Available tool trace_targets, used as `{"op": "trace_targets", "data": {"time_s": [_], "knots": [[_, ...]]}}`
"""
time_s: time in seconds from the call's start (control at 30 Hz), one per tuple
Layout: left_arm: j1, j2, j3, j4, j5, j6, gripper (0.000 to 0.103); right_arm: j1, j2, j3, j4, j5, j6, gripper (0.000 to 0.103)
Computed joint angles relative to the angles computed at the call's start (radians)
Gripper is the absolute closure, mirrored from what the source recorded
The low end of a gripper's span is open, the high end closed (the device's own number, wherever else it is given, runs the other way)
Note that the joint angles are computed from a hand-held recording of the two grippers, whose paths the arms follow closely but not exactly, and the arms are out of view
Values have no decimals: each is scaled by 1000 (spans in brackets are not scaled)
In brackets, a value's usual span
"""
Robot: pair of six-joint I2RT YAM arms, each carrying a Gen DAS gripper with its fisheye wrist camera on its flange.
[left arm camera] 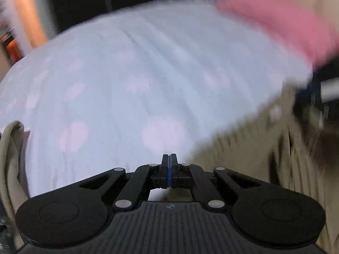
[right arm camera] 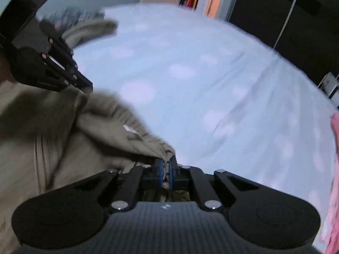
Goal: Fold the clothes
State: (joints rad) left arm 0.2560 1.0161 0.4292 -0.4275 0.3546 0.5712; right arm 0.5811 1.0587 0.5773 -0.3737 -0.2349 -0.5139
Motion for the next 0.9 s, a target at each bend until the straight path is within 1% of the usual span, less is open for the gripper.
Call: {"op": "trace_targets", "data": {"time_s": [0.07,0.1,0.17,0.2,0.23,0.27,0.3,0.33,0.4,0.5,0.6,0.63,0.67,0.73,0.8,0.87,0.9], "knots": [[60,52,53,41,78,-93,103,9,31,53,28,-3,23,96],[61,83,69,41,84,-100,103,23,53,75,44,8,29,96],[60,146,102,32,94,-107,103,74,107,105,74,70,26,96],[57,160,102,12,99,-76,103,98,137,120,84,102,23,95],[54,173,101,-10,103,-41,103,121,173,135,76,136,24,88],[33,184,83,-2,77,-14,103,130,210,153,46,152,24,70],[8,196,64,12,48,11,99,129,236,166,1,147,7,61],[-21,187,39,24,10,24,93,125,251,165,-26,140,-12,55],[-94,181,-4,69,-65,21,87,102,226,107,-10,108,-56,55],[-196,201,-50,133,-173,-1,85,28,196,56,-10,38,-31,55],[-304,194,-92,185,-299,-36,85,-31,150,-4,14,4,-12,44],[-333,196,-94,188,-338,-49,85,-51,142,-16,16,-10,-6,42],[-353,206,-90,198,-368,-62,85,-68,134,-28,21,-24,1,42],[-372,190,-93,201,-418,-77,85,-88,118,-55,47,-49,27,42],[-399,125,-88,144,-428,-99,85,-96,108,-82,100,-61,64,42],[-426,37,-113,111,-439,-101,83,-111,95,-109,146,-79,96,42],[-440,-8,-125,91,-446,-103,75,-121,89,-121,161,-92,106,42]]}}
